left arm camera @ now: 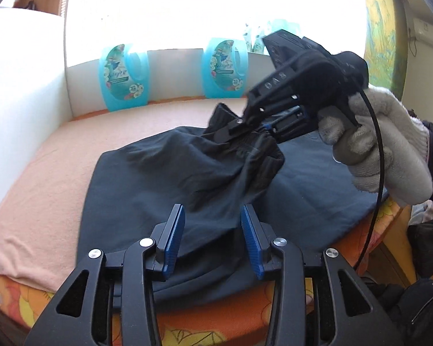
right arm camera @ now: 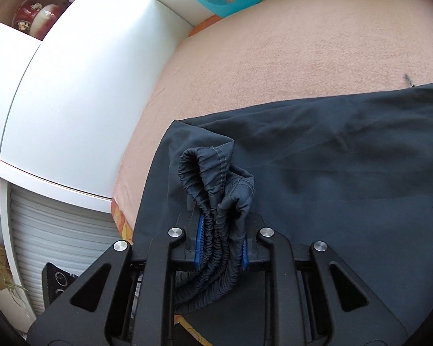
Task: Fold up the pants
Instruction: 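Lift the waistband with both grippers and fold it over the pants, then open the left gripper, then pull the held waistband across the black pants with the right gripper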
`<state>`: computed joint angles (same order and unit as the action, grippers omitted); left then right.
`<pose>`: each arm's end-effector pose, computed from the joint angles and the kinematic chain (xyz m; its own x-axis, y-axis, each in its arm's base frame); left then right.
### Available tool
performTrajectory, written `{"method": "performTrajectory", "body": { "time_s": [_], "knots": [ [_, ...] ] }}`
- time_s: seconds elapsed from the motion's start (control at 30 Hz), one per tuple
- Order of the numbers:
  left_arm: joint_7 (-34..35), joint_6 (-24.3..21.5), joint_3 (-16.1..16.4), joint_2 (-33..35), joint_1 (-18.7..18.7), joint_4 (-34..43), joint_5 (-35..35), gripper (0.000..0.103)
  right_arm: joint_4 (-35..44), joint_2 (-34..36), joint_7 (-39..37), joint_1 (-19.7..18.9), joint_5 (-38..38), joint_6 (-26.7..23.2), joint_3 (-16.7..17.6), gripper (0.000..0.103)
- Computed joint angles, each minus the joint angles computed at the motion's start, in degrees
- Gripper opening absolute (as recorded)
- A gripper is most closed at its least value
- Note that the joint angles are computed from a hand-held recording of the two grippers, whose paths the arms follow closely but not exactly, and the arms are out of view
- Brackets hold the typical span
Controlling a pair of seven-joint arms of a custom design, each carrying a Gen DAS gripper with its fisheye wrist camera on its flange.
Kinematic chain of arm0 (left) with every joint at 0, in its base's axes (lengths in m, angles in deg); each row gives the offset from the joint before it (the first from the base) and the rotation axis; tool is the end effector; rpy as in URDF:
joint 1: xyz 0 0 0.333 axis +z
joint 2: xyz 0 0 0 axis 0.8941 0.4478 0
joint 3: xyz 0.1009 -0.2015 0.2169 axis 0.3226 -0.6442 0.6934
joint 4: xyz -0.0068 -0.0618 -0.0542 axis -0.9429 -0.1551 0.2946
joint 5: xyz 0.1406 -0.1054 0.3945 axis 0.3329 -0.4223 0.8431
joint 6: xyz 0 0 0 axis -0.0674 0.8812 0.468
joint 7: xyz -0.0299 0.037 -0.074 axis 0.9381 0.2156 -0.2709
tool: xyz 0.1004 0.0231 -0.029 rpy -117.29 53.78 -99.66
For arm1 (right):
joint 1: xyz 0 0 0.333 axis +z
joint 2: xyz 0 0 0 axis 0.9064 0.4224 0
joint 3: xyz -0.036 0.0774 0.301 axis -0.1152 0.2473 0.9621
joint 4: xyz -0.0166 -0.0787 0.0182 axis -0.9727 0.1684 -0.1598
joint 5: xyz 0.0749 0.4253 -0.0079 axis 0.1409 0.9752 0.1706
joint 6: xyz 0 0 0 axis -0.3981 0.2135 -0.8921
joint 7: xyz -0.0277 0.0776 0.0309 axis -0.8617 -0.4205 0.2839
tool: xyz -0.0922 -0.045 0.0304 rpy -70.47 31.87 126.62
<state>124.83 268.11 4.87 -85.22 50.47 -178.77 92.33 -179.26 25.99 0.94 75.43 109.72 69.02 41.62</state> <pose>0.3411 -0.2208 0.4499 -0.2615 -0.9613 0.0867 -0.5922 0.0889 -0.8009 0.6153 0.1978 0.3851 0.3257 -0.7040 -0.6311 -0.9380 -0.1567 -0.3092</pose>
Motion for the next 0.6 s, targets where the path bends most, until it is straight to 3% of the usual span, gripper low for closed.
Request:
{"method": "performTrajectory", "body": {
  "time_s": [0.1,0.17,0.27,0.33,0.4,0.5,0.57,0.6],
  "knots": [
    [-0.9,-3.2,1.8,-4.8,0.0,-2.4,-1.2,0.04,0.2,0.4,2.9,-0.7,-1.5,-2.0,-0.8,0.024],
    [-0.2,-3.3,3.6,-4.1,2.2,-2.1,-0.8,0.04,-0.2,-0.1,3.9,-0.9,-3.3,-2.2,-1.1,0.038],
    [4.9,-3.7,11.8,-3.0,-1.1,-2.2,-2.5,0.04,-0.7,-0.8,4.6,-1.3,-3.2,-3.1,-1.2,0.054],
    [8.8,-1.8,11.7,0.5,1.0,-1.6,-4.7,0.04,-1.1,-1.3,4.7,-0.9,-4.2,-2.9,-1.1,0.057],
    [8.5,-2.4,11.9,0.1,0.5,-2.3,-3.3,0.04,-1.3,-1.7,5.6,-0.1,-7.5,-2.0,-1.1,0.059],
    [11.2,-4.2,15.2,-1.2,-3.1,-3.7,-5.8,0.04,-3.1,-3.1,6.3,1.1,-11.1,1.3,-0.9,0.058],
    [11.9,-5.5,14.7,-2.3,-3.2,-4.3,-7.0,0.04,-3.6,-3.7,5.3,1.2,-11.8,1.2,-1.1,0.024],
    [11.4,-5.7,13.4,-3.1,-2.4,-4.7,-7.3,0.04,-4.0,-4.1,4.9,1.2,-11.2,1.1,-1.1,0.021]
  ]
}}
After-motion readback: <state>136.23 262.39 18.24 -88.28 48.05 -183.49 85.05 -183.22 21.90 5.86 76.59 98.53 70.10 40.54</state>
